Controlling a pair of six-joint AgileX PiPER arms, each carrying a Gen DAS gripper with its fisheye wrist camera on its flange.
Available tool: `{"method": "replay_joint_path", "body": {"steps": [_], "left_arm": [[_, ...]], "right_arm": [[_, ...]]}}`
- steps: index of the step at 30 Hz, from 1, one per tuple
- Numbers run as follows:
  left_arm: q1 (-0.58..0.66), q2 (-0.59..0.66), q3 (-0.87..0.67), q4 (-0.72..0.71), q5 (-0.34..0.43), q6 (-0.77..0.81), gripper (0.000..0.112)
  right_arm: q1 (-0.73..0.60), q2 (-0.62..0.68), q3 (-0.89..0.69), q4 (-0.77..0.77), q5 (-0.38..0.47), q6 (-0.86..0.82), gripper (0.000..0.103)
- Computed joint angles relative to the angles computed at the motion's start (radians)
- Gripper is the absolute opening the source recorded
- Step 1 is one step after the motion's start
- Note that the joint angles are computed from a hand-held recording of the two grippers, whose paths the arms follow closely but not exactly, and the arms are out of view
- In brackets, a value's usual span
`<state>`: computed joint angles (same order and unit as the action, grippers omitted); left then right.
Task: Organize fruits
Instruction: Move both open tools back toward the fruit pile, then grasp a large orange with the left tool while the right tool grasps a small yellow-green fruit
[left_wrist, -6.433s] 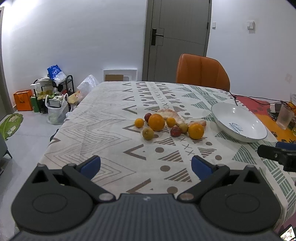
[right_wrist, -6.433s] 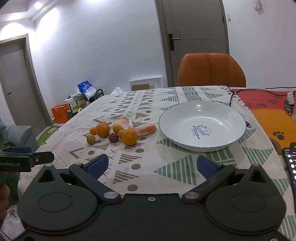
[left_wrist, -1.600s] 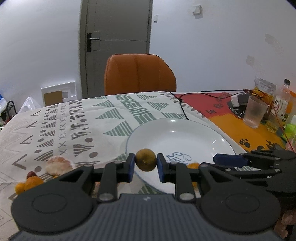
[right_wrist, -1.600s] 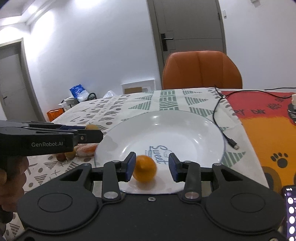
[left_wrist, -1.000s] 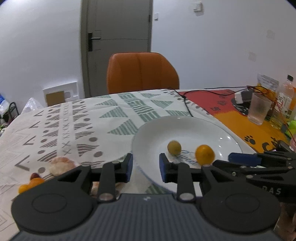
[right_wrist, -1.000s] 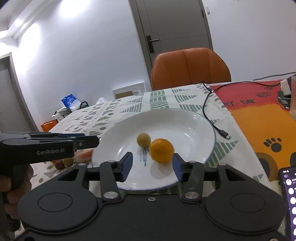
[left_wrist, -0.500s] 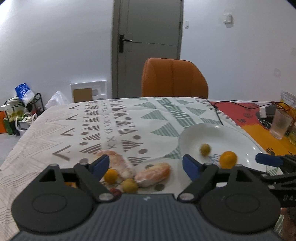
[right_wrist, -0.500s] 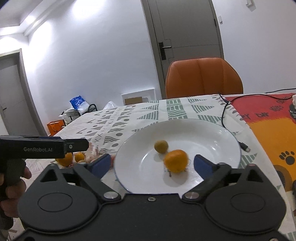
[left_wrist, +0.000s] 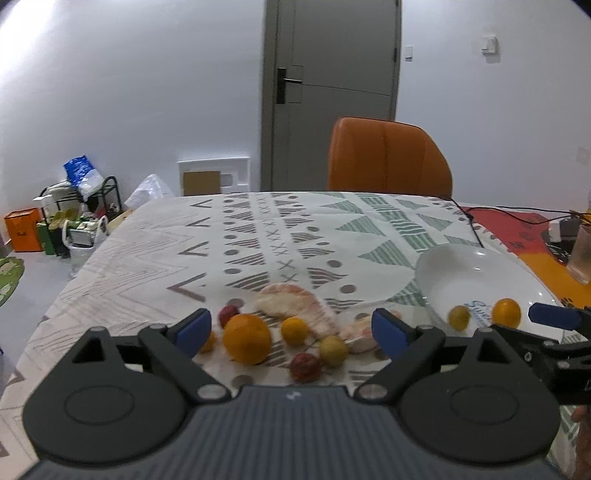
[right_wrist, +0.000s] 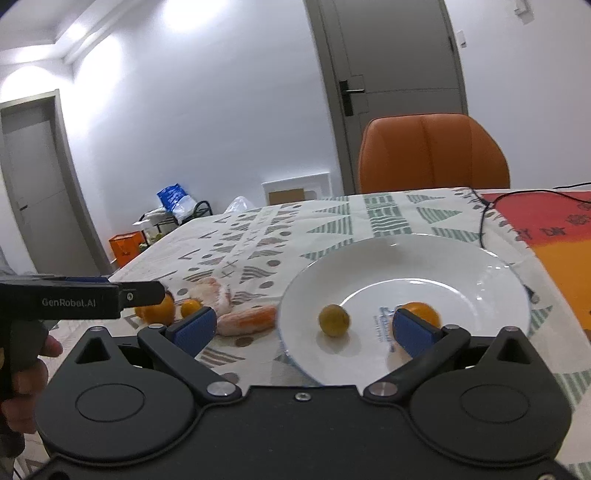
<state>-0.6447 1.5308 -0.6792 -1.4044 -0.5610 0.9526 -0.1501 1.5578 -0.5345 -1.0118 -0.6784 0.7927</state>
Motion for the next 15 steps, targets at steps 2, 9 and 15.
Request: {"method": "replay_joint_path", "body": {"steps": [2, 9, 15], "left_arm": [[0.010, -0.012, 0.016, -0.003, 0.002, 0.001, 0.093], [0.068, -0.058, 0.101, 0.071, 0.028, -0.091, 0.092], [0.126, -0.060, 0.143, 0.187, 0.061, -0.198, 0.090]], "right_arm": [[0.021, 0.002, 0.001, 0.005, 0.004, -0.009, 0.103], [0.096, 0.003, -0.016, -0.038, 0.042, 0.030, 0.085], [0.174, 0.017, -0.032, 0.013, 0.093, -0.001, 0.075]]}}
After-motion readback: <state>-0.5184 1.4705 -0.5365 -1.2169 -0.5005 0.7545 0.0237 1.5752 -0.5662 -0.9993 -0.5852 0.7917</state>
